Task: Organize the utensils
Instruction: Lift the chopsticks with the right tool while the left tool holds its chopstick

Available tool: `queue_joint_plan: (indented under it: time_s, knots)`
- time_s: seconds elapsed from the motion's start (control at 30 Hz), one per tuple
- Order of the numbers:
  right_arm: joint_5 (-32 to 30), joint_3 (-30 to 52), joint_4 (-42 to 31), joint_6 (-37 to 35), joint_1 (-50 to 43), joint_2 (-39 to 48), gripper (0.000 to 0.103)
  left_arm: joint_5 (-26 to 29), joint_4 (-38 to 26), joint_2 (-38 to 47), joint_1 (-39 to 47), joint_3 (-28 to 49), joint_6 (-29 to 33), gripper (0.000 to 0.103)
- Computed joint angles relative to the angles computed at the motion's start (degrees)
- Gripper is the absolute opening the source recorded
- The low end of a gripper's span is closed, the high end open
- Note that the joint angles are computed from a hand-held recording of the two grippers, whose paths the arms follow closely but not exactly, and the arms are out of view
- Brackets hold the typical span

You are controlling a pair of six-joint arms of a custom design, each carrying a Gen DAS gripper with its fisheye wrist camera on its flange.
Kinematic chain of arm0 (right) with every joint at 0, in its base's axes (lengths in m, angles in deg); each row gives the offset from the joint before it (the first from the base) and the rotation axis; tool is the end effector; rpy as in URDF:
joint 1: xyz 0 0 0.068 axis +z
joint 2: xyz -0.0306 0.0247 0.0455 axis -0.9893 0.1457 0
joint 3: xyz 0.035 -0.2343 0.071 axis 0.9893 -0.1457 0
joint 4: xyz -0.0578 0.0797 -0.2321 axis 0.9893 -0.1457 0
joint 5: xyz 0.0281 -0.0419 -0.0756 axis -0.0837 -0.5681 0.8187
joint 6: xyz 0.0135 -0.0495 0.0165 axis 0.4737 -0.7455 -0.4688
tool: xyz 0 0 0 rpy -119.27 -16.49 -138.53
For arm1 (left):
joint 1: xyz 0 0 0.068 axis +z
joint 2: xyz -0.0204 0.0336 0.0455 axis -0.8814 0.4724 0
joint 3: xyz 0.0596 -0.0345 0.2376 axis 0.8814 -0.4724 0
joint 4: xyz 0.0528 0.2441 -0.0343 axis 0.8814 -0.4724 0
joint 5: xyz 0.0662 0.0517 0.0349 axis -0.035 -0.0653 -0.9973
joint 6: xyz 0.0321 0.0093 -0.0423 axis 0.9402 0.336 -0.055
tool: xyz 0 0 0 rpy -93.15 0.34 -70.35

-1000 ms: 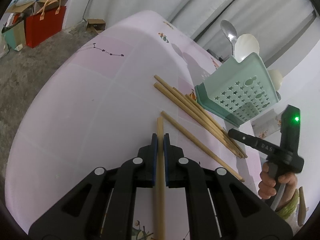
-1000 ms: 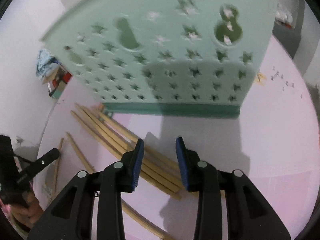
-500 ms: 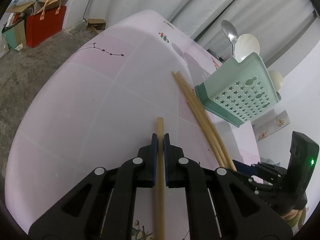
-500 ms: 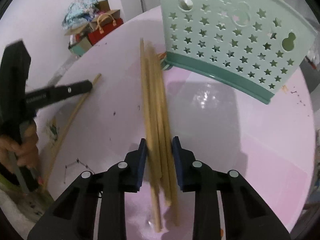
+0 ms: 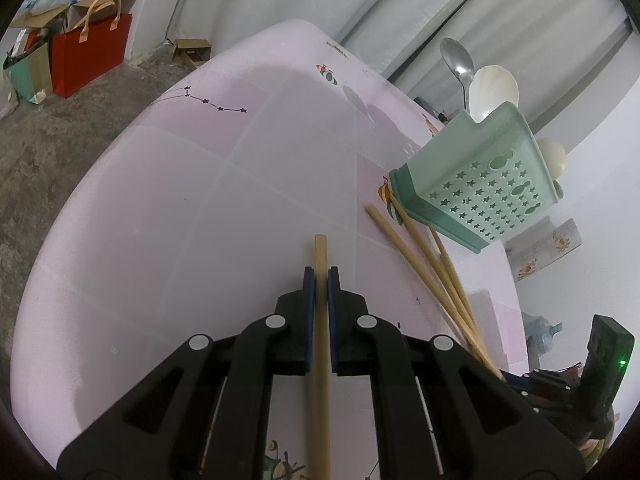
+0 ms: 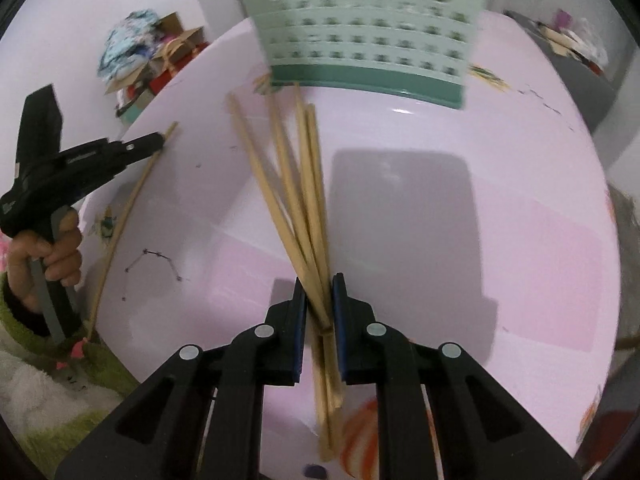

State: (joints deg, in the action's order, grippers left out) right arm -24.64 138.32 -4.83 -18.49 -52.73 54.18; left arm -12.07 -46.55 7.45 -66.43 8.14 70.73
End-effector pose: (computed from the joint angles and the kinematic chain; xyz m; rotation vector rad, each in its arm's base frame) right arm 0.2027 0.1043 0.2860 0.0967 2.6805 0.0714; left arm 0.3537 -0.0466 0.2375 -0.0076 2.4454 -0.8002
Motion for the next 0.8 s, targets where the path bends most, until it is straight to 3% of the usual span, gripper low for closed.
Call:
queue_joint_plan:
  time_s: [0.1, 0.33, 0.6, 0.73, 0.8]
  knots:
    - [3.29, -0.09, 0.02, 2.22, 1.06, -1.34, 0.025, 0.04, -0.61, 0.19, 0.18, 0.43, 0.31, 0.005]
    - [9.64, 2.87, -1.05, 1.1, 3.69, -4.25, 0.035, -0.93, -1.83, 0.67, -0.25, 1.65, 0.73, 0.005]
    - [6.3, 5.31, 4.62, -6.75, 1.22, -1.99, 0.036, -1.0, -2.17, 0.92, -0.31, 2.11, 0.71, 0.005]
    - [1.39, 5.05, 9.21, -9.81, -6.04, 1.12, 0.036, -0.74, -2.36, 1.04, -0.12, 2.28, 1.09, 0.005]
    - [-0.93, 6.22, 10.75, -11.61, -10.61, 4.39, 0.03, -0.58, -2.42, 1.11, 0.03, 2.32, 1.44, 0.005]
